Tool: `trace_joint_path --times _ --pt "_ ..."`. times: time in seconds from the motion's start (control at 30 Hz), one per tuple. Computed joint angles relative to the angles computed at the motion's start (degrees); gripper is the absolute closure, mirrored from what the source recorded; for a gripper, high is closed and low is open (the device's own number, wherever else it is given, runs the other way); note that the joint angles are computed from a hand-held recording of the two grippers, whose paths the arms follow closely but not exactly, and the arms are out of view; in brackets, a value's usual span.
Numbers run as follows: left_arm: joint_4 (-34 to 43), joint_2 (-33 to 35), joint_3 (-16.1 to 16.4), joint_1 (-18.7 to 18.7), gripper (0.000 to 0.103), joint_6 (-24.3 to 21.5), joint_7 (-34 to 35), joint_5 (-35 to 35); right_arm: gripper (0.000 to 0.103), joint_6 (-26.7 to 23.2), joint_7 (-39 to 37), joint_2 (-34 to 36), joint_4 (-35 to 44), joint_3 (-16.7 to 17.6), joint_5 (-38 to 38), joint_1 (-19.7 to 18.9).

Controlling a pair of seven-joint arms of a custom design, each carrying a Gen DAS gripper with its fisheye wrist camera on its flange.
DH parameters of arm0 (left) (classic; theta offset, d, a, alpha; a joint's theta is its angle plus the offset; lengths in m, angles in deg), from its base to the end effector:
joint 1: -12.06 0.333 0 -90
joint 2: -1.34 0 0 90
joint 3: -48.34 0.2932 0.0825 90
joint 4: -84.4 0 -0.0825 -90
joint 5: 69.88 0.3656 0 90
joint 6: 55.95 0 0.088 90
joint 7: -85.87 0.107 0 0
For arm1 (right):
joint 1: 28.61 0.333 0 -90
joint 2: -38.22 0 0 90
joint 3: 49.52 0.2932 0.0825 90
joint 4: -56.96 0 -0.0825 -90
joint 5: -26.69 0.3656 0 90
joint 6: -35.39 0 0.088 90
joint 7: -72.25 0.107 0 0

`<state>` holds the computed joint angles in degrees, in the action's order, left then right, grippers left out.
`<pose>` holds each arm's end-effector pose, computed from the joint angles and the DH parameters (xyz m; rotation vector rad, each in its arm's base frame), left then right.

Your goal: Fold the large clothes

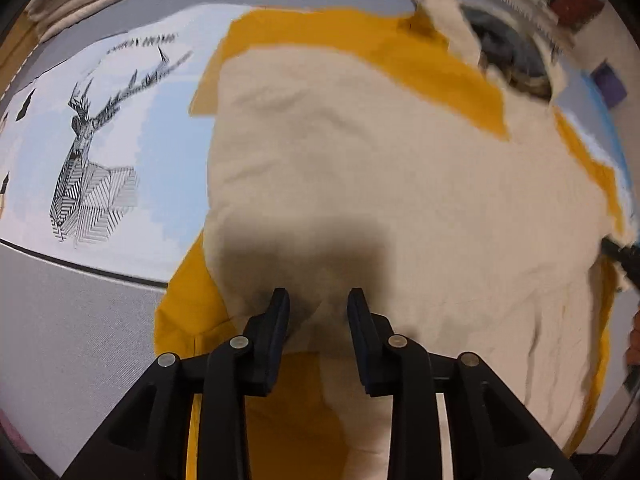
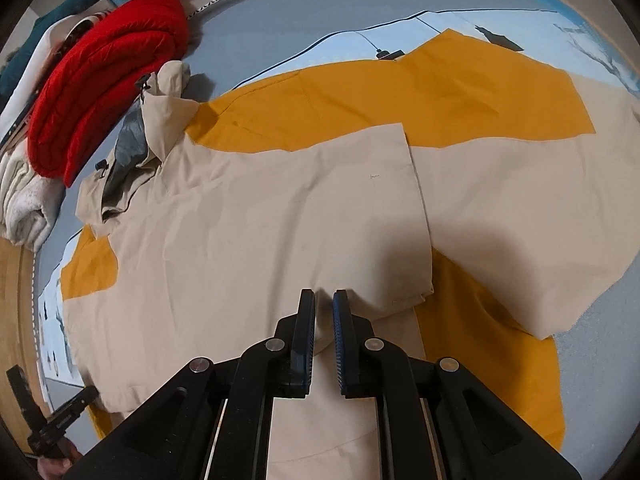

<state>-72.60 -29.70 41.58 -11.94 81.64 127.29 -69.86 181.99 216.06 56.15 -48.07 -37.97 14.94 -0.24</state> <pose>0.3209 -0.1878 0.3905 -2.4714 1.7819 -0.2946 0.4980 0.4073 0.3978 -1.8046 2.0308 -0.1029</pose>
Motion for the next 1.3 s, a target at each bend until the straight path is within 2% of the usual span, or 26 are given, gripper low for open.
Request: trace_joint_path --times 0.17,0.27,0.37,0.53,0.6,0.77,0.87,1.07,1.2,1.3 --pt "1.26 -0.22 -0.99 -0.21 0.074 -2.45 0.33 0.61 0.092 -2.91 0.16 0.37 0.39 0.06 1.94 -0.53" --pt "2.22 -2.16 -2.43 0.01 0.074 -3.43 -0.96 2.84 0.092 -5.16 2.15 -0.47 0.70 -0.84 -0.35 0.34" --pt "2.85 -4.82 -4.27 -0.07 0.073 -5.34 -3.50 5.99 0.092 -4.29 4.96 -2.38 -0.21 -1.76 -4.02 1.18" --pt "5.29 -7.85 -6.00 0.43 0.072 -6.85 -7.04 11.60 0.092 -2.04 10.96 -7.43 -2.03 -3.17 -15.48 3.15" --pt "8.22 -4.68 -7.94 1.08 0.072 -5.94 -10.36 13.97 0.092 -2.06 12.85 -8.95 -2.13 -3.19 -19.73 3.61" --pt "10.72 -3.29 -8.90 0.12 0.071 -5.11 -15.56 16.52 0.092 -2.09 15.45 -13.70 -3.86 -2.46 -29.05 3.86" --pt "12.33 -2.16 -9.72 -0.91 0.070 -6.52 -16.96 17.58 0.092 -1.12 15.73 -16.21 -5.82 -1.95 -31.05 3.13" --pt "13.93 -0.98 -10.56 -2.62 0.070 -7.67 -18.87 18.88 0.092 1.28 16.19 -21.30 -11.48 -1.59 -30.19 0.59" --pt "15.30 0.58 -10.94 -3.13 0.070 -7.04 -19.49 19.88 0.092 2.80 15.97 -24.60 -15.26 -1.99 -29.87 -1.70" --pt "16.49 2.15 -11.33 -3.13 0.070 -6.54 -19.69 21.04 0.092 3.12 16.88 -28.08 -18.26 -2.44 -32.51 -4.36"
